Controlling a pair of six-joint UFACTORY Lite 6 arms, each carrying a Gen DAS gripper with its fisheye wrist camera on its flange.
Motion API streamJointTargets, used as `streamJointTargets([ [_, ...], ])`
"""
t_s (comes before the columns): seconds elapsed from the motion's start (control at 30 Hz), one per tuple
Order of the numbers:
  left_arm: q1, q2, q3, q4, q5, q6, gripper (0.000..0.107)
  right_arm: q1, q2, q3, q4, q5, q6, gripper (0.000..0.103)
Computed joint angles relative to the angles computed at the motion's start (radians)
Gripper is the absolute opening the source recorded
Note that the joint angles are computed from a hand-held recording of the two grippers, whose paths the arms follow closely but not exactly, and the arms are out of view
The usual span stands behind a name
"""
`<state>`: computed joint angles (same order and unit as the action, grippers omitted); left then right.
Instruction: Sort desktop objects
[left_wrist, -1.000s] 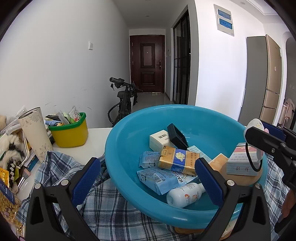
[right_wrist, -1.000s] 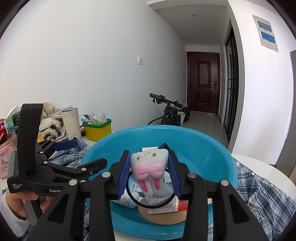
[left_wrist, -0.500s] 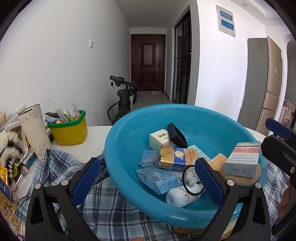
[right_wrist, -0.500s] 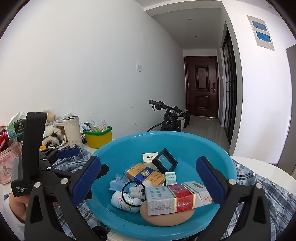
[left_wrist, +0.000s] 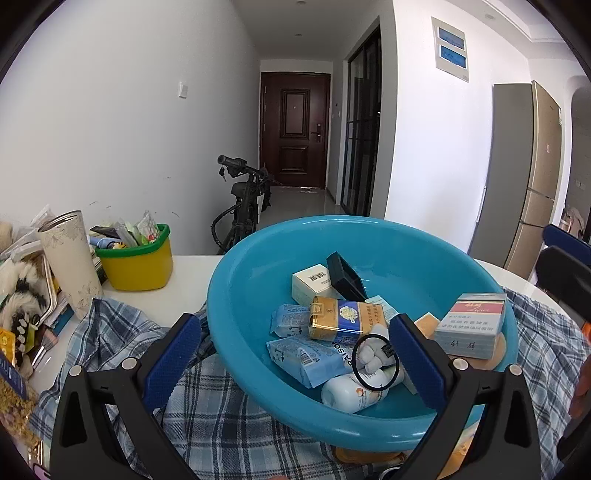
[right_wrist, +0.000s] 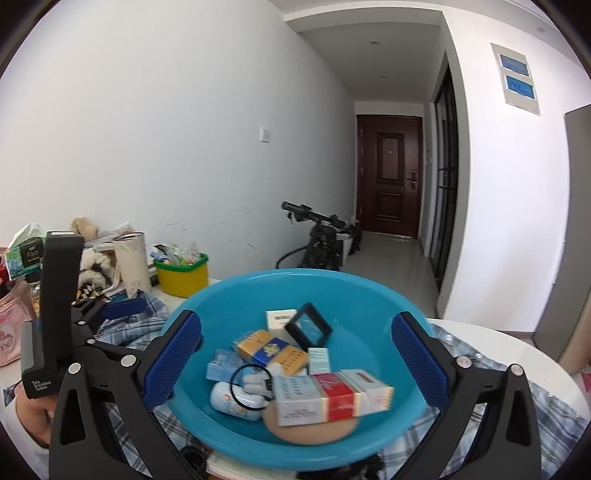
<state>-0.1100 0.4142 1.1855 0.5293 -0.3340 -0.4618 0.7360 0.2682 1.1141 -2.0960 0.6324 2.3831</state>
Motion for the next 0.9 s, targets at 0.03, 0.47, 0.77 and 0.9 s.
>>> streamJointTargets([
  [0.03,0.003,-0.015,-0.012,0.012,0.0,-0.013,0.103,-0.001,-0.03,-0.02,0.028,0.001,-0.014,0.103],
  [0.47,0.031,-0.615,-0.384,0.2,0.037,-0.173,0.103,0.2,-0.455,-0.22,0.441,0.225,-0.282,0.103],
  [0.77,-0.017,-0.991,-0.57,0.74,0.185,-0.698,0.103,0.429,-0.4,-0.103,0.733,0.456,-0.49,0.103],
  [0.9,-0.046,-1.082,-0.646,0.731,0.247,-0.702,0.103,0.497,-0.347,-0.106,0.746,0.518,-0.468,0.103],
])
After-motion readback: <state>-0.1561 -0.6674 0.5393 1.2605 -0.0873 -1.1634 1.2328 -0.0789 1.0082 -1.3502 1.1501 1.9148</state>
